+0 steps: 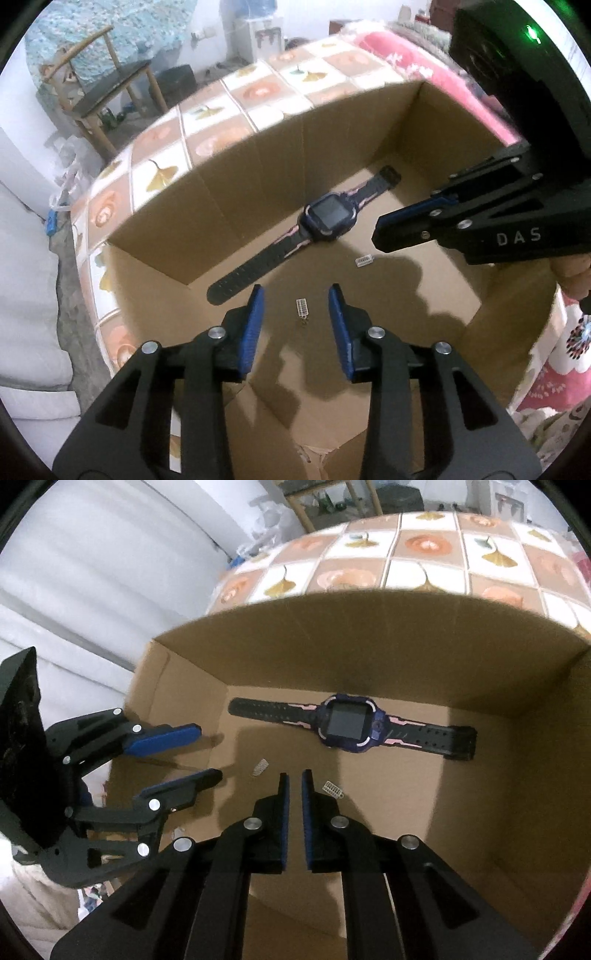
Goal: Organize jewelry
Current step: 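Carry both pieces over the cardboard box and open both grippers, then move both grippers back to the gold pendants beside the box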
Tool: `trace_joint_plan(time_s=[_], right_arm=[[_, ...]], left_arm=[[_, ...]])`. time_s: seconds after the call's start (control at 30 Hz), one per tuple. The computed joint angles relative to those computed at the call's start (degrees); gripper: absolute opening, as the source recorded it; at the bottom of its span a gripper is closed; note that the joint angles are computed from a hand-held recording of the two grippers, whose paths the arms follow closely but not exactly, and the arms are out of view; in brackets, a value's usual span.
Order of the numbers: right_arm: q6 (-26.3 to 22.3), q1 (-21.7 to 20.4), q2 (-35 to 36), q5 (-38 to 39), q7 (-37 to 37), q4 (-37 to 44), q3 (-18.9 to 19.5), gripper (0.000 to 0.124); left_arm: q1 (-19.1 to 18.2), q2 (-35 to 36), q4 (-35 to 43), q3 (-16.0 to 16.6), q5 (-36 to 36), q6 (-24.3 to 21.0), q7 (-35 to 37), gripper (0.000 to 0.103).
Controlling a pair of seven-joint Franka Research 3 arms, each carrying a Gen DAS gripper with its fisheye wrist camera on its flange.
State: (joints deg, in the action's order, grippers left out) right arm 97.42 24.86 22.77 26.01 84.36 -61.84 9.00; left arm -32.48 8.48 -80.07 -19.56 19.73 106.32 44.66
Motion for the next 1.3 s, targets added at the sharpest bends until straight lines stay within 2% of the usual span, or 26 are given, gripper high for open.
trace_joint_plan(time_s=[0.07,0.2,0.27,0.33,0.47,0.6,0.77,0.83,1.1,1.2,1.3], right_arm=[[2.3,-0.5,-2.8,0.5,-1.2,-2.9,-0.2,0.022],[10.4,-1.7,-12.7,2.9,-6.3,-13.5,-0.4,0.027],[15.6,-2.3,-19.8,5.6,-9.8,-21.2,-0.7,0.034],[20.1,-2.6,-27.1,9.8,-13.9,-29.2,-1.4,0.039],[25.2,-1.3,-40.3,18.0,-21.1,-44.4,-3.4,0.045],[27.9,0.1,-47.9,17.0,-19.3,-54.9,-2.8,0.045],[25.4,1.0,-53.1,16.2,-12.3,-64.2,-2.7,0.045],[24.3,0.5,-53.8,12.9,-8.2,-66.5,-1.1,0.045],[27.8,1.9,-54.0,6.1,-2.3,-69.1,1.7,0.045],[28.3,2.7,-53.5,4.3,-1.2,-69.1,2.0,0.043],[28.8,3.4,-52.6,2.5,-0.5,-69.1,2.4,0.039]], left_arm=[[0.0,-2.1,-1.9,0.0,0.8,1.9,-1.5,0.044],[-0.1,-9.3,-7.9,-1.2,4.7,5.7,-6.9,0.055],[0.1,-13.0,-10.9,-2.3,6.0,7.2,-9.9,0.067],[0.4,-17.0,-14.3,-3.4,5.6,8.6,-12.9,0.074],[0.8,-24.3,-21.6,-6.2,4.9,10.5,-19.8,0.082],[1.1,-27.7,-25.7,-10.8,6.5,7.2,-27.7,0.082],[-1.2,-27.1,-29.2,-13.9,6.3,5.7,-34.3,0.082],[-2.3,-25.6,-30.1,-14.6,6.3,5.9,-36.5,0.082],[-6.2,-20.2,-30.5,-13.9,9.9,7.2,-40.3,0.079],[-7.2,-18.5,-29.1,-13.6,11.8,5.6,-39.7,0.072],[-7.9,-17.4,-28.5,-12.7,12.7,6.3,-38.8,0.062]])
